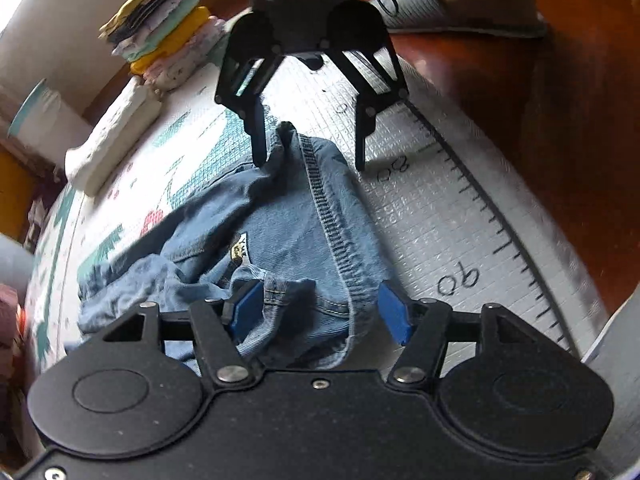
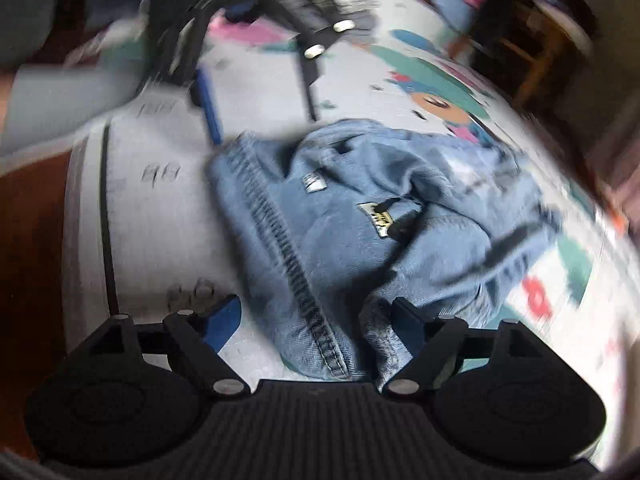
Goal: Fold clothes
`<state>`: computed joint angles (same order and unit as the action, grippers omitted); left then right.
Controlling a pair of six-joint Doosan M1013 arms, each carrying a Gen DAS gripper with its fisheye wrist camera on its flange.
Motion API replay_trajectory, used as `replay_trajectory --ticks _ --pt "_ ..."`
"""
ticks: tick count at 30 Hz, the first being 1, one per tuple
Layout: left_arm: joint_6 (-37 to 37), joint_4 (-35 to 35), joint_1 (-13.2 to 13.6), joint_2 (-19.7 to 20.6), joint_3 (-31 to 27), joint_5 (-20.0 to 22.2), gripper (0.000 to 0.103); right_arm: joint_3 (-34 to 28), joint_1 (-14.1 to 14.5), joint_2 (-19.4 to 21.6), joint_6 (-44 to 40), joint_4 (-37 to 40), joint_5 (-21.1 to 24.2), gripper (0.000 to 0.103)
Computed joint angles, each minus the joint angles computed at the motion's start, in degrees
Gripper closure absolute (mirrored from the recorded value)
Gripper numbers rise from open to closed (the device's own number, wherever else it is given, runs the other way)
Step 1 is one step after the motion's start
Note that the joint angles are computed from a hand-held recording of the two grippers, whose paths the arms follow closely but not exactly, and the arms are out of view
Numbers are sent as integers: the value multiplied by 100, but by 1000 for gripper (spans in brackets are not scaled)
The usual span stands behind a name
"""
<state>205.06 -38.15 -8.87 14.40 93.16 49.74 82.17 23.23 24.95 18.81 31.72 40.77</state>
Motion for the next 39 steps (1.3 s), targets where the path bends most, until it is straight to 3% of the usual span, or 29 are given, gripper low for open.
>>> replay_trajectory --ticks 2,4,7,8,11,13,17,19,21,27,29,31,33,35,36,37,39 --pt "-128 23 14 47 -78 70 39 86 2 -86 107 49 -218 23" --pt "-865 -55 44 133 -245 218 39 83 -53 -132 671 151 -220 23" --pt "-1807 -474 -13 204 -360 -125 40 76 -170 -181 1799 376 -298 23" --pt "-1842 -638 -51 234 -386 -200 40 80 -177 -185 2142 279 -363 23" --pt "-804 -1002 -253 342 -374 -357 43 -13 -159 -115 2967 -156 -247 23" --pt "-196 -990 -399 462 -422 -379 56 -51 -138 -84 3239 -339 -205 24" --pt "660 -620 -649 671 -585 -418 75 -26 -78 -78 3502 -667 -292 23" --pt "218 29 -737 769 -813 -194 98 27 -63 -98 3246 -621 -338 23" --pt "5 399 -727 789 -993 79 102 8 -24 -82 3133 -801 -287 24" --pt "-634 903 -778 793 -996 179 103 120 16 -132 2552 -833 -506 26" --pt "-676 875 -766 838 -943 148 103 196 26 -171 1789 -546 -630 26" --pt "-1190 943 -757 882 -1043 270 103 278 9 -218 792 -72 -735 25" --pt "-1235 826 -739 844 -946 133 103 88 -55 -98 613 85 -220 24" --pt "-1604 822 -684 805 -957 209 93 -327 -90 183 1073 -275 712 16" --pt "-1834 844 -637 771 -977 268 69 -384 -133 231 1037 -147 821 14" --pt "-1947 684 -555 689 -920 179 59 -418 -164 258 946 -64 879 15" --pt "-2316 258 -317 536 -834 258 58 -273 -160 151 557 -52 517 29"
